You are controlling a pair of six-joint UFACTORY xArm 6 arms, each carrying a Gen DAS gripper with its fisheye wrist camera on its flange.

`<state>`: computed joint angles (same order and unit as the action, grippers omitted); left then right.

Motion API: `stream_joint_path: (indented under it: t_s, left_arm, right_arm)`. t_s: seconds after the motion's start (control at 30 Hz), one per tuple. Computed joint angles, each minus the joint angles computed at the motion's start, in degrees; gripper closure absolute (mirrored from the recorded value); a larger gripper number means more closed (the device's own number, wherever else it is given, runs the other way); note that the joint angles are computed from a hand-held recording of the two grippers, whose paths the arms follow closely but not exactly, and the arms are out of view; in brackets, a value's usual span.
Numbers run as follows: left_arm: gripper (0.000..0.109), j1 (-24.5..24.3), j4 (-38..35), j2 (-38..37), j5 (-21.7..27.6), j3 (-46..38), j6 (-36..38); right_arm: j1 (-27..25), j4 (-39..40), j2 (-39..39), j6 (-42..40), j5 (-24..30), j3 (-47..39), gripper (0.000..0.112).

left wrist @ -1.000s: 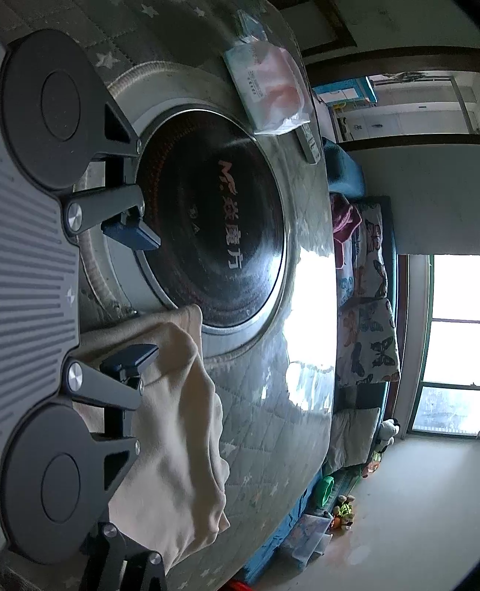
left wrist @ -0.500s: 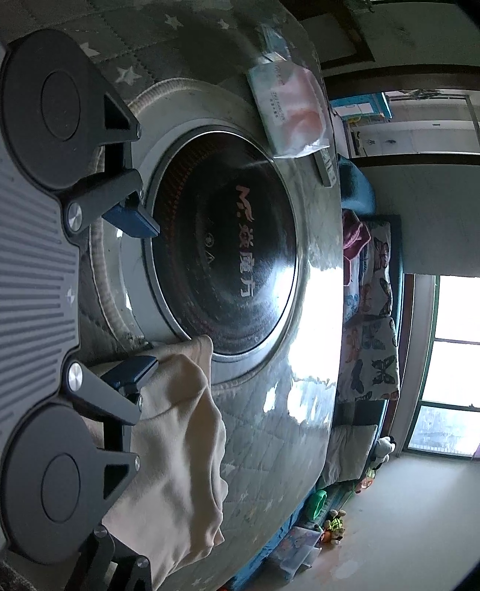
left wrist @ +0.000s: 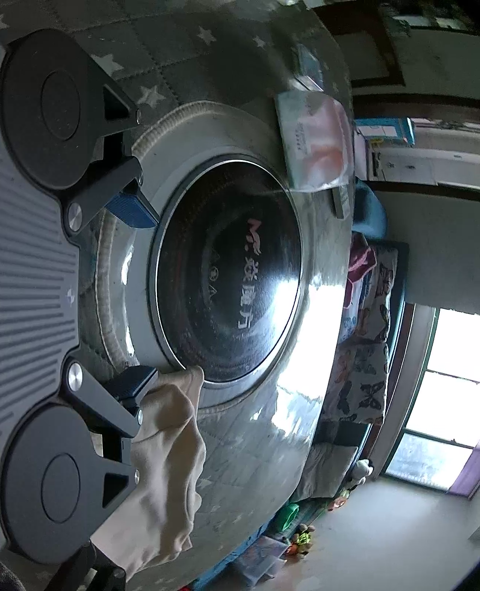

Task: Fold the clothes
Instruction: 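Roll the left gripper and grasp the edge of the shirt bundle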

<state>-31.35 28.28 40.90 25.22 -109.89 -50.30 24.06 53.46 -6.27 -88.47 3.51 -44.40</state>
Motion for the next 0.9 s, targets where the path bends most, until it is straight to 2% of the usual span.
stream_joint_path:
  t_s: [0.1,0.27,0.33,0.5,0.63,0.8,0.9]
  left_arm:
    - [0.025,0.1,-1.7,-1.0,-1.1,1.6,-0.2]
    - [0.025,-0.1,-9.3,-2.0,-4.1,3.8,2.1]
    - [0.025,-0.3,-13.9,-2.1,-5.4,4.3,3.5]
    - [0.025,-1.0,-27.1,-2.4,-8.0,5.2,8.5]
    - [0.025,-1.9,-37.5,-0.2,-7.6,2.0,12.0]
    - [0.026,-2.3,-39.9,3.1,-5.9,-3.1,9.8]
    - [0.028,-2.6,-43.7,5.1,-5.2,-6.3,11.5]
  right_arm:
    - [0.6,0.5,0.3,-2.0,-0.8,0.3,0.074]
    - [-0.6,6.3,1.3,-6.2,1.6,-1.6,0.092]
    - [-2.3,6.9,1.2,-4.0,4.9,-2.9,0.096]
    - [-7.1,9.6,0.2,0.2,13.5,-5.6,0.098]
    - [-10.9,11.1,-0.1,3.5,20.0,-7.6,0.099]
    - [-15.0,14.9,-0.9,3.9,26.0,-8.5,0.100]
    - [-17.0,16.6,-1.3,3.3,28.7,-8.7,0.100]
